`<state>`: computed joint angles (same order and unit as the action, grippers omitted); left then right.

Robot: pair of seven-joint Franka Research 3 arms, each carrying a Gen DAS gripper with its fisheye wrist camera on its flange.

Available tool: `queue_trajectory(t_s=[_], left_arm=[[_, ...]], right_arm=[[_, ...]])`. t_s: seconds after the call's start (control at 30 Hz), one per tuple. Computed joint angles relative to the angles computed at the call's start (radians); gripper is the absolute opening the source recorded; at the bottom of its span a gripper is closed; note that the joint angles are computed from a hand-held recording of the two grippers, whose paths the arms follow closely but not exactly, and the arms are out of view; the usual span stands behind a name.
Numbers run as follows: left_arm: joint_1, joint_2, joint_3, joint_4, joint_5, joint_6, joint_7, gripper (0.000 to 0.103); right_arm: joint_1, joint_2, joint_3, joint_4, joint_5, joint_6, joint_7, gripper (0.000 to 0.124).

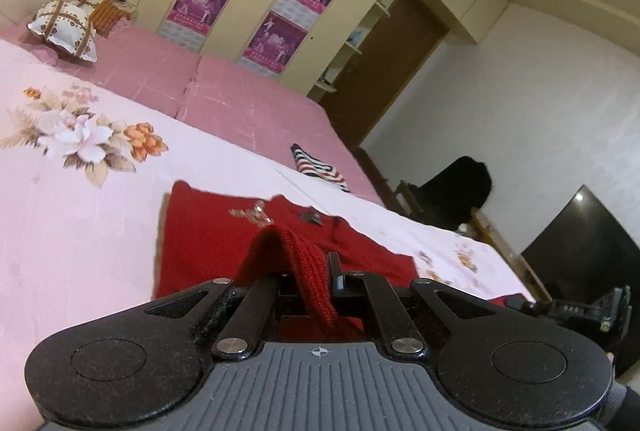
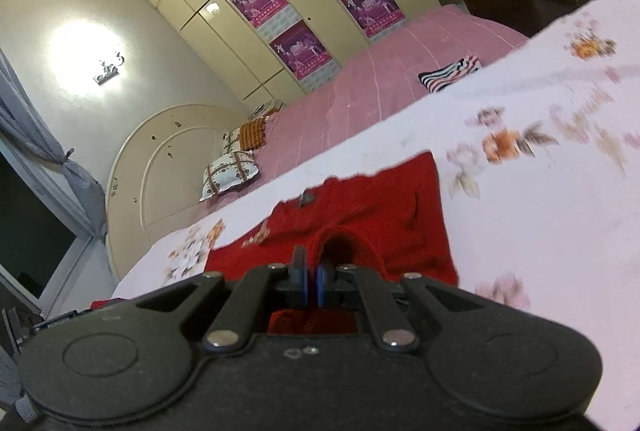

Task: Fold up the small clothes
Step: 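Fold the lifted side over the sweater body with both grippers and release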

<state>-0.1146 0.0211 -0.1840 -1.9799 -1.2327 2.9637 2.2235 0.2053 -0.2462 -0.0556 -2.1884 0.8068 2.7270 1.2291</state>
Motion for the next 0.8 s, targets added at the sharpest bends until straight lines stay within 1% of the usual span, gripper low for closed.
queue_trajectory(t_s=[0.03, 0.13, 0.23, 0.3, 0.37, 0.5, 0.57, 0.6, 0.67, 0.73, 0.8], left_arm=[[0.002, 0.033, 0.005, 0.031, 0.063, -0.005, -0.042, 0.003], [0.023, 0.121, -0.002, 0.114, 0.197, -0.015, -0.141, 0.003], [0.041, 0.207, -0.010, 0.198, 0.303, -0.032, -0.229, 0.003], [0.040, 0.270, -0.003, 0.259, 0.396, -0.054, -0.302, 0.003], [0.044, 0.323, -0.001, 0.312, 0.461, -0.069, -0.356, 0.003], [0.071, 0.416, -0.025, 0.397, 0.535, -0.083, -0.413, 0.003], [0.075, 0.461, -0.028, 0.438, 0.584, -0.093, -0.454, 0.003], [0.082, 0.483, -0.035, 0.455, 0.598, -0.097, -0.474, 0.003], [0.112, 0.516, -0.073, 0.480, 0.603, -0.101, -0.483, 0.003], [0.136, 0.539, -0.110, 0.492, 0.620, -0.082, -0.475, 0.004], [0.172, 0.565, -0.161, 0.507, 0.617, -0.069, -0.465, 0.004]], right_arm=[[0.004, 0.033, -0.006, 0.028, 0.013, 0.001, -0.009, 0.005], [-0.008, 0.120, -0.005, 0.101, 0.025, -0.002, -0.017, 0.005], [-0.034, 0.209, 0.005, 0.173, 0.040, -0.014, -0.019, 0.005], [-0.055, 0.262, 0.014, 0.214, 0.058, -0.026, -0.013, 0.005], [-0.077, 0.312, 0.025, 0.253, 0.064, -0.039, -0.005, 0.005], [-0.119, 0.405, 0.049, 0.330, 0.069, -0.068, 0.006, 0.005], [-0.138, 0.448, 0.061, 0.367, 0.073, -0.083, 0.020, 0.005], [-0.148, 0.470, 0.066, 0.385, 0.077, -0.094, 0.030, 0.005], [-0.165, 0.504, 0.076, 0.411, 0.078, -0.113, 0.043, 0.006], [-0.192, 0.527, 0.099, 0.429, 0.131, -0.125, 0.005, 0.007], [-0.210, 0.542, 0.114, 0.439, 0.174, -0.120, -0.040, 0.014]])
